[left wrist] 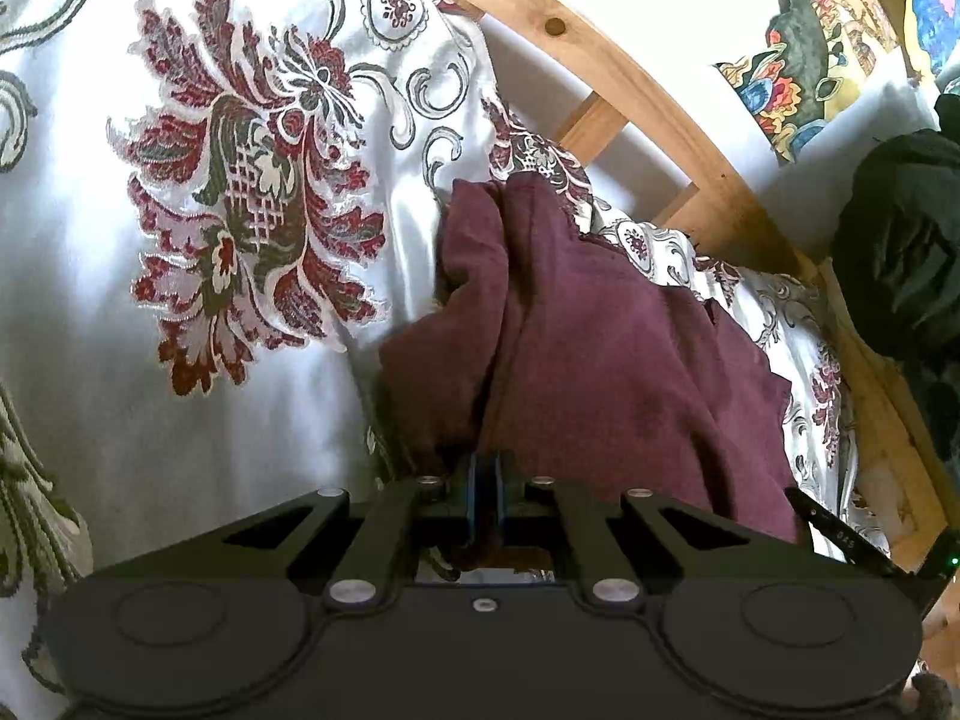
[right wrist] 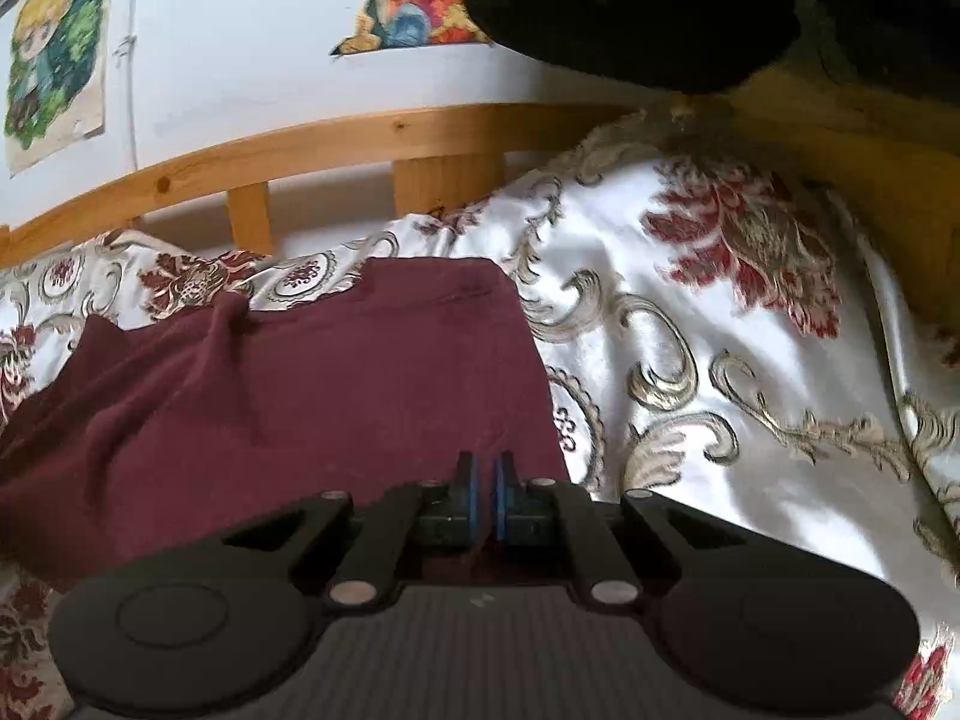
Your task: Fold small clothes
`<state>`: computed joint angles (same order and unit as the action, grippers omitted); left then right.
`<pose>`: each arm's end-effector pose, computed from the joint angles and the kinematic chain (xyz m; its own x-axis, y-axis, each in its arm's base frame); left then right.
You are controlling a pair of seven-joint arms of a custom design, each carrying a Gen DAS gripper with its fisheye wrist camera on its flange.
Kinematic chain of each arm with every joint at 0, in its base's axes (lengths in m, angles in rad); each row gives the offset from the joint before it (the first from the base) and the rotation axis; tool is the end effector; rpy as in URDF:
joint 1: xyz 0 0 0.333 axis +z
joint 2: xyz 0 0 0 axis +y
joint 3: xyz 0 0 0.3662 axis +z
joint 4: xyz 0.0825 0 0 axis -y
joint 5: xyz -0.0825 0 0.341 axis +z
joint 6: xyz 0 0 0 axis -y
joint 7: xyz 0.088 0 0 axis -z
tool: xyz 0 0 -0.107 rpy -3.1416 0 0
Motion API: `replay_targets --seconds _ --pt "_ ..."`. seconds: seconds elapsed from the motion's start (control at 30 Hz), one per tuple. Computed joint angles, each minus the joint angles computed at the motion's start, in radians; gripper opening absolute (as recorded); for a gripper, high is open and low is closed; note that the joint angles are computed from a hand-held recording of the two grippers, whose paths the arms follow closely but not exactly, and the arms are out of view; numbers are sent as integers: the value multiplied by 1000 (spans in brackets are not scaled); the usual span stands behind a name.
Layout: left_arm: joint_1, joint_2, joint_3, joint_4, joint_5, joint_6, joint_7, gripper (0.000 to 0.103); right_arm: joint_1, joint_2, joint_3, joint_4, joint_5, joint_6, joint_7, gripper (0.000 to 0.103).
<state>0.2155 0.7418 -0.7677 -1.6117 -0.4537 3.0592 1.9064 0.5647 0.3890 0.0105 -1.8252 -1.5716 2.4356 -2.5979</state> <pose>0.7048 -0.2065 0.4220 -0.2795 -0.7764 0.5649 -0.7699 -0.1703 -0.6150 0.5458 0.3499 0.4189 -0.2793 -0.9566 -0.0830 -0.4212 0.1997 -0.8847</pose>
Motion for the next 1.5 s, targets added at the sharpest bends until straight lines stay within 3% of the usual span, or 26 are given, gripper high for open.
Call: replay_targets --seconds 0.1,0.17,0.23,0.27,0.33,0.4,0.5,0.57,0.6,0.63,0.73,0.8,0.87,1.07,1.13,1.23,1.33,1.43,1.5 --pt "-12 1 17 5 5 -6 -9 6 -6 2 -3 -9 -42 34 63 9" --pt "-12 5 17 10 5 -15 -10 6 -9 -2 -3 -12 -82 37 113 22" --pt "-3 12 9 20 2 -32 0 7 -18 0 1 2 -78 34 91 48" --pt "-2 14 8 24 -2 -38 5 7 -28 4 0 18 -83 53 77 50" --pt "-5 19 14 37 -11 -57 11 7 -48 36 -3 83 -52 85 -22 55" --pt "-11 21 19 45 -23 -63 23 7 -57 91 -14 178 29 100 -178 58" --pt "-14 26 22 53 -50 -72 34 8 -81 187 -13 334 200 117 -460 71" --pt "-12 30 19 56 -72 -72 43 8 -76 226 -18 401 282 83 -572 70" --pt "-9 33 13 56 -85 -71 47 8 -72 232 -27 411 295 87 -596 57" --pt "-5 34 8 54 -98 -68 52 8 -61 233 -39 416 305 74 -619 34" --pt "5 38 -6 51 -120 -64 78 8 -19 203 -110 371 256 94 -525 12" --pt "5 37 -6 48 -127 -62 94 8 13 183 -160 341 238 79 -405 9" --pt "-2 32 3 49 -132 -63 99 8 10 173 -173 319 257 78 -320 9" --pt "-12 21 18 47 -149 -64 118 8 22 183 -186 311 268 34 -284 11" --pt "-10 20 18 46 -156 -64 124 8 18 171 -183 297 271 47 -253 36" --pt "-5 23 9 49 -173 -67 132 11 23 118 -177 230 234 64 -209 57" --pt "22 33 -30 51 -196 -80 171 21 46 57 -147 149 166 37 -192 97" --pt "35 34 -51 53 -222 -106 216 43 82 0 -96 60 108 -26 -147 103" --pt "24 26 -39 53 -234 -120 240 49 102 -23 -57 11 99 -80 -113 102"
